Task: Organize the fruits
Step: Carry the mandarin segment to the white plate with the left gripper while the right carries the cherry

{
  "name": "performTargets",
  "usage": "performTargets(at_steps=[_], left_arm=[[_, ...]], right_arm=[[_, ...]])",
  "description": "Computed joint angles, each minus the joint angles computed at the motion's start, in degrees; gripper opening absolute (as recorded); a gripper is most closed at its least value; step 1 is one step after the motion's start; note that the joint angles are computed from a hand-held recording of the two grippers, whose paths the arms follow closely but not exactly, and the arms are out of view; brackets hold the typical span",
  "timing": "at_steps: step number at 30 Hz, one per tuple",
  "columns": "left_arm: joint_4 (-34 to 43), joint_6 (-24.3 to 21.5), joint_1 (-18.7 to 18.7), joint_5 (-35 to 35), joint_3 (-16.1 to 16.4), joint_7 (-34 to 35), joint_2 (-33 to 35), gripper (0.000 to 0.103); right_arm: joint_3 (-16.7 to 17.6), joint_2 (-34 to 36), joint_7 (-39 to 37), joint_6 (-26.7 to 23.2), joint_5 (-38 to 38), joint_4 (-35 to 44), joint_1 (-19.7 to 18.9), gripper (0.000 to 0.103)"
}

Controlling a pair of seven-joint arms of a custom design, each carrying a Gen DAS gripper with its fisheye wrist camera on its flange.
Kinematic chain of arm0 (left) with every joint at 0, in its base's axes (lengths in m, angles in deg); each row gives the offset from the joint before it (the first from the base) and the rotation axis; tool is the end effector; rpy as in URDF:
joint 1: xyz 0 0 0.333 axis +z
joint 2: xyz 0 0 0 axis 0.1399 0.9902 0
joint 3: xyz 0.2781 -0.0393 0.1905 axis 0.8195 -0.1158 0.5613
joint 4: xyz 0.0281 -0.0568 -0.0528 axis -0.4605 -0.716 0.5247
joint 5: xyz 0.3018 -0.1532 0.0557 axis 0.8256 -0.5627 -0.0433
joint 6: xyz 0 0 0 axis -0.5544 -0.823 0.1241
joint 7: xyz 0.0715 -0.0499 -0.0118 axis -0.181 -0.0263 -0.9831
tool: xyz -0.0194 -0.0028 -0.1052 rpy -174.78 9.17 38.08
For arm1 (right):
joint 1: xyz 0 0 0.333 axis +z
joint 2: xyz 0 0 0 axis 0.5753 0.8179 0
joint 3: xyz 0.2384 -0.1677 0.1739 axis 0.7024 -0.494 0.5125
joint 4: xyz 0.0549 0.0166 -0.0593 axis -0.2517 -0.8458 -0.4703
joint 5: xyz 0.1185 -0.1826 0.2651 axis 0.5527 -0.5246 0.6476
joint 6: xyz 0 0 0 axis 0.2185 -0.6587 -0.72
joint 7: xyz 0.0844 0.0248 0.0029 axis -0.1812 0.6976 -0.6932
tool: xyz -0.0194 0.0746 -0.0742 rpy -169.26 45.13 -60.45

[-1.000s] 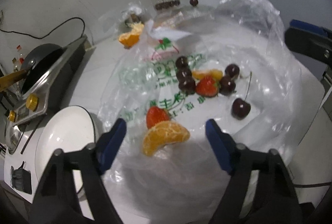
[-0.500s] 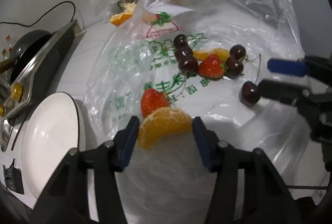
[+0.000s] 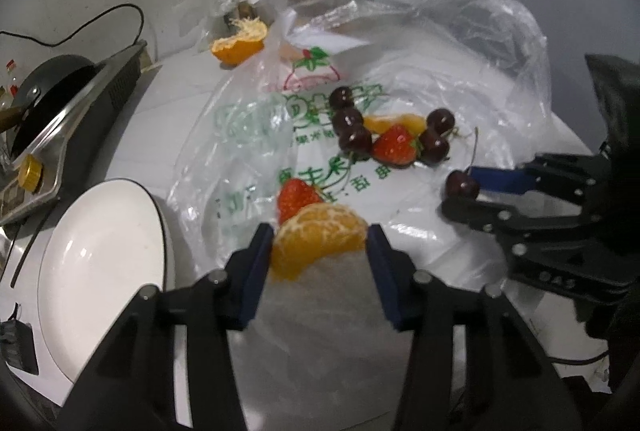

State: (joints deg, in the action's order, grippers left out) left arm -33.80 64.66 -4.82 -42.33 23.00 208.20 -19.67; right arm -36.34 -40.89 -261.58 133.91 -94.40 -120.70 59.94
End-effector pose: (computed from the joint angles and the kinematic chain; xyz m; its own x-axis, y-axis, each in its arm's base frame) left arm 0.6728 -0.2974 0.4711 -0.8206 -0.5683 -0.0607 -0.3925 0.6376 -0.6629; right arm 0.5585 0.2644 0.4282 -0.2298 -0.9666 -0.1131 -0.6646 0.2408 -0.7073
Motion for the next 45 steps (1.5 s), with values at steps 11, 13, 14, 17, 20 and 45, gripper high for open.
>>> performTargets(at_steps=[11, 13, 14, 17, 20, 45], left_arm=[[-2.8, 1.2, 4.8, -8.2, -3.7, 6.3, -3.6, 0.049], [-2.7, 1.3, 5.2, -9.4, -3.8, 7.2, -3.7, 0.049], [-2.7, 1.3, 5.5, -10.0, -3.8, 7.7, -3.8, 0.049], [-3.0, 1.2, 6.6, -12.0, -4.1, 9.2, -4.3, 0.049], [-3.2, 1.4, 7.6, -14.0, -4.3, 10.6, -4.7, 0.049], [0.5, 3.0, 13.2, -15.3, -1.3, 9.8, 0.0, 0.049]], right_arm=[[0.3, -0.2, -0.6, -3.4, -0.7, 1.9, 1.3, 0.028], [0.6, -0.5, -0.7, -4.2, -1.2, 2.3, 1.6, 0.028], [0.8, -0.5, -1.0, -4.6, -1.3, 2.8, 1.7, 0.028], [1.3, -0.5, -1.8, -6.2, -1.5, 4.3, 2.2, 0.028], [1.6, -0.2, -2.7, -7.3, -1.8, 6.2, 2.7, 0.028], [-0.2, 15.0, -23.2, -10.9, 12.0, 32.4, 8.5, 0.028]])
